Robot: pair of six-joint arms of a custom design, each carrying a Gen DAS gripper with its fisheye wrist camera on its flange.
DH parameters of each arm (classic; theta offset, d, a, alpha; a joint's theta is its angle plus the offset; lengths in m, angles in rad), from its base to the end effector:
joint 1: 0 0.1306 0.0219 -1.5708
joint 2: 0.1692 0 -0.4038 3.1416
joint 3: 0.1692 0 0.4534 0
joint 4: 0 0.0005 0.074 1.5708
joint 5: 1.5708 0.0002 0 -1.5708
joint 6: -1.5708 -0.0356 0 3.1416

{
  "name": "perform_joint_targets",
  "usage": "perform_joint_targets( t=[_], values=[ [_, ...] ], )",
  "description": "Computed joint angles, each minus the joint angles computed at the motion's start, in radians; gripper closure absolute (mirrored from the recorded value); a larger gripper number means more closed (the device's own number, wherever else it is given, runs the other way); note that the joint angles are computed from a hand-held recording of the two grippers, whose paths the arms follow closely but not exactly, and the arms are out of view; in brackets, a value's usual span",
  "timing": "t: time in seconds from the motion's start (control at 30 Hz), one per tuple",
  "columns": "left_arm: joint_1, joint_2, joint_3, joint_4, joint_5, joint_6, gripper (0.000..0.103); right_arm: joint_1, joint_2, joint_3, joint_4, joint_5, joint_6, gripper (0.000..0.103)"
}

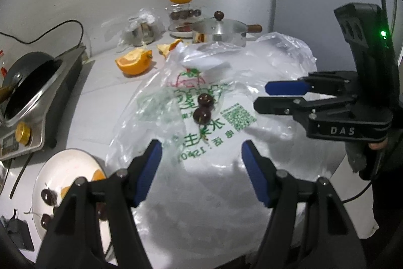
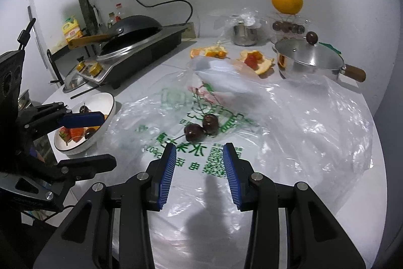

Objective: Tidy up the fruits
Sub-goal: 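Grasp a dark cherry with the left tool while the right tool approaches another cherry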

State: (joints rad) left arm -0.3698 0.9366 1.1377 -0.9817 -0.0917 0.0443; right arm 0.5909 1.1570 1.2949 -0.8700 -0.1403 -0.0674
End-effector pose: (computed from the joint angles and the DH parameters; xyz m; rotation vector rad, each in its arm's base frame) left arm 0.3392 -0.1285 0.5049 0.3363 2.3251 -0.0959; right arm 0.3748 0.2568 0.5115 -0.6776 2.2458 0.4937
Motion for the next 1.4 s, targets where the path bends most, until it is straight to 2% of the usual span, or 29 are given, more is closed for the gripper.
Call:
perform_joint_targets(
  t=[0.47,1.1,1.2,1.4],
  values=[
    [-0.009,0.107,0.048,0.040,-0.014,-0.013,0.036,-0.060,0.013,-0.014,0.018,-0.060,0.014,0.062],
    [0.017,0.213,0.078,0.096,0.042,-0.054,0.037,-0.093,0.073,0.015,0.024,-0.098,0.035,0.062],
    [0.019,0.234,0.088,0.095,0.048,-0.063,0.044,-0.098,0.078,0.015,0.024,-0.102,0.037,0.062],
    [0.028,0.270,0.103,0.088,0.048,-0.060,0.047,-0.107,0.086,0.017,0.024,-0.112,0.039,0.062]
  ],
)
